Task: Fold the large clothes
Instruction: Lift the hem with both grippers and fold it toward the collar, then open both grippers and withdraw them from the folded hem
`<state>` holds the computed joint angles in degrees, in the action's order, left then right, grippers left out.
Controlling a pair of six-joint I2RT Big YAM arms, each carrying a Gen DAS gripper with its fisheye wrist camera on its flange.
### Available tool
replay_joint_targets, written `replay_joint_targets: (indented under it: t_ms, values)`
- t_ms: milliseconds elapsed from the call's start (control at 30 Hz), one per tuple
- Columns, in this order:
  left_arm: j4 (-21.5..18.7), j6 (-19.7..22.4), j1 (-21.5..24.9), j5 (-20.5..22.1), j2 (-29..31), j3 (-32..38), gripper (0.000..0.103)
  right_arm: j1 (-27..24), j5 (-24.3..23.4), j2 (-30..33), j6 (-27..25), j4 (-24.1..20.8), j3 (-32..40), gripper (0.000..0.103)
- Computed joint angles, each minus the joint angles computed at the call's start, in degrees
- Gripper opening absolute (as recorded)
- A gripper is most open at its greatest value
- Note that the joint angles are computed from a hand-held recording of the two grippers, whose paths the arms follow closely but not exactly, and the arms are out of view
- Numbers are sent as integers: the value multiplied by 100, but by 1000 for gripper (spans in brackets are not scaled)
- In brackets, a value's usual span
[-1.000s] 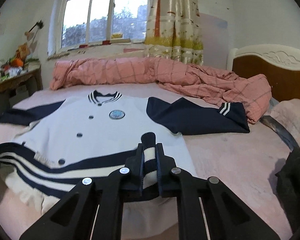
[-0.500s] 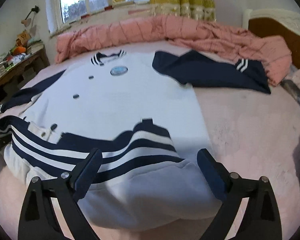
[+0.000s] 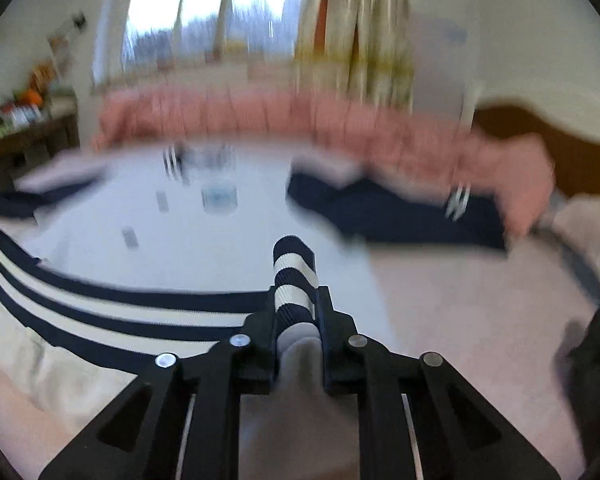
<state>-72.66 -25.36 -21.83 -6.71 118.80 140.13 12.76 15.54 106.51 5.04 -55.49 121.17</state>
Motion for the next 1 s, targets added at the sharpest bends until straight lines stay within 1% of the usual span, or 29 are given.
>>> replay_joint_targets:
  t_ms: [33, 67, 100, 133, 167, 200, 233, 267, 300, 333, 367, 433, 467, 533, 567, 600, 633, 667, 700, 733, 800, 833, 867, 900, 933, 967, 1000]
  values:
    - [46, -7, -6, -30, -48, -45, 17, -14, -15, 175, 55, -311, 259, 23]
    - [-30, 28, -26, -127, -30, 60, 19, -35, -52, 183, 111, -335, 284, 31]
    - [-41, 67, -54, -251, -40, 60, 21, -62, -96, 105, 149, -256, 181, 39]
    - [-89, 74, -75, -354, -32, 46, 24, -94, -55, 33, 246, -173, 81, 55]
    - [-77, 54, -84, -379, -41, 2, 24, -126, 36, 14, 402, -177, 59, 63]
    - [-44, 50, -97, -413, -82, -51, 24, -175, -48, 33, 511, -214, 107, 64]
    - [-44, 40, -114, -479, -84, -32, 29, -248, -242, -19, 618, -189, 42, 65]
    - [-23, 12, -134, -620, -122, -82, 41, -321, -440, -66, 765, -179, -17, 68]
    - [50, -39, -150, -764, -183, -184, 49, -365, -485, -76, 836, -199, -6, 74]
    - [262, -117, -156, -864, -344, -468, 64, -403, -498, -95, 935, -205, -7, 79]
    - [477, -177, -120, -828, -458, -670, 70, -437, -547, -171, 1024, -139, -105, 81]
    - [1096, -439, -2, -538, -892, -1384, 71, -501, -693, -268, 1115, -64, -217, 84]
    - [1272, -630, 58, -423, -1014, -1604, 71, -520, -721, -300, 1146, -63, -239, 85]
    - [1439, -960, 176, -110, -1105, -1828, 71, -573, -860, -380, 1230, 40, -339, 85]
    - [1434, -1053, 211, -15, -1099, -1841, 70, -611, -1002, -471, 1270, 188, -464, 85]
    - [1384, -1086, 209, -49, -1083, -1812, 68, -633, -1078, -554, 1298, 297, -570, 85]
    - [1256, -1059, 175, -211, -1035, -1716, 63, -662, -1159, -621, 1334, 396, -645, 85]
    - [1042, -1013, 120, -436, -923, -1511, 59, -700, -1285, -708, 1371, 522, -758, 85]
    - [778, -936, 47, -714, -782, -1266, 58, -721, -1401, -758, 1412, 594, -812, 85]
    - [578, -881, -11, -912, -675, -1073, 58, -791, -1666, -860, 1501, 735, -944, 85]
    - [322, -778, -86, -1216, -521, -811, 57, -879, -1988, -924, 1624, 758, -1023, 85]
    - [314, -747, -102, -1283, -530, -837, 57, -887, -2068, -887, 1610, 595, -947, 85]
    - [298, -737, -105, -1306, -533, -844, 57, -901, -2209, -726, 1466, 145, -719, 85]
    - [280, -742, -100, -1298, -524, -833, 57, -883, -2233, -580, 1302, -233, -527, 85]
    - [276, -746, -93, -1284, -517, -825, 57, -838, -2147, -433, 1131, -559, -358, 85]
    - [259, -748, -89, -1280, -498, -796, 57, -776, -1937, -286, 1020, -807, -178, 85]
    - [239, -745, -91, -1287, -487, -777, 57, -736, -1765, -202, 972, -924, -78, 85]
